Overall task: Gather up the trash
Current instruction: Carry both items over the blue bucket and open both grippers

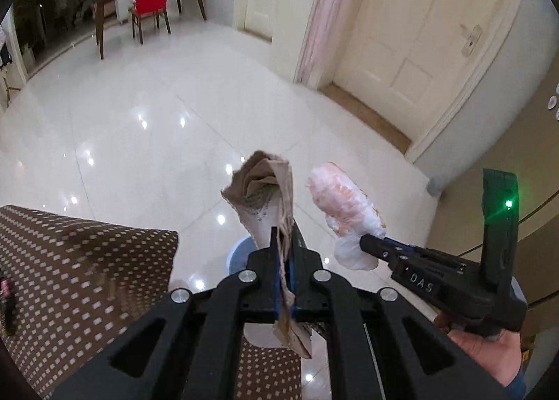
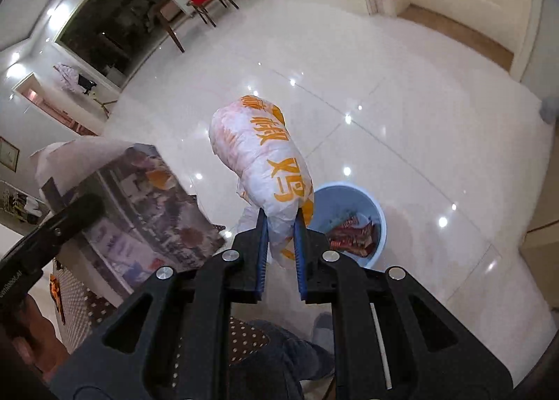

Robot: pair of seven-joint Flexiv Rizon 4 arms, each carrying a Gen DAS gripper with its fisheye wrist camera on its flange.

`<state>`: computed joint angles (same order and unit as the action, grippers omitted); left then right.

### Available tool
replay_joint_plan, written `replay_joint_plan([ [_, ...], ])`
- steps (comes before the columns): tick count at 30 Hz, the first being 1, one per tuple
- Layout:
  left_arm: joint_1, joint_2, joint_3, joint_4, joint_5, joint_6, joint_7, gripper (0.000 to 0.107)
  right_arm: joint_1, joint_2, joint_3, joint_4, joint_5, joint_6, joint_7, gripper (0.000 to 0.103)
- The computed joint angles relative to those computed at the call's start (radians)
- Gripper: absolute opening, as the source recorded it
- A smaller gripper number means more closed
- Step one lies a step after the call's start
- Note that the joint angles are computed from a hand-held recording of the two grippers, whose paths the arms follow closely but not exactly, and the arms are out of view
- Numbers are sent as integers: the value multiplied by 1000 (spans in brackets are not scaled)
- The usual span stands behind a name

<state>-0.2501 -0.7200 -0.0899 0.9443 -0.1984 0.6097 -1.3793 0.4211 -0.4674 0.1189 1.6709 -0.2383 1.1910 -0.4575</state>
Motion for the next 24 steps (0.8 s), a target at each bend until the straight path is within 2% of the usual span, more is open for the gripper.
replay_joint_plan([
  [4, -25, -105, 16, -166, 26, -98, -24, 8, -44, -56, 33, -52, 72, 12, -37, 19],
  [5, -30, -133, 20, -212, 31, -131, -31, 24, -45, -64, 35, -58, 84, 18, -39, 25],
  [6, -31, -148, 22, -232, 32, -139, -38, 53, -59, -77, 43, -63, 103, 29, -51, 47],
  [8, -33, -138, 25, -201, 37, -94, -61, 76, -59, -95, 34, -68, 125, 51, -35, 86],
  [10, -29, -135, 22, -198, 39, -96, -56, 77, -49, -93, 17, -55, 129, 61, -7, 88],
  [12, -24, -123, 22, -178, 40, -87, -51, 79, -37, -85, -3, -39, 118, 61, 19, 97],
  [18, -1, -16, 20, -13, 34, 24, -67, 85, 9, -13, -64, 55, 28, 70, 120, 97],
  [24, 24, 130, 4, 197, 8, 177, -38, 88, 69, 65, -115, 81, -145, 8, 228, 97],
])
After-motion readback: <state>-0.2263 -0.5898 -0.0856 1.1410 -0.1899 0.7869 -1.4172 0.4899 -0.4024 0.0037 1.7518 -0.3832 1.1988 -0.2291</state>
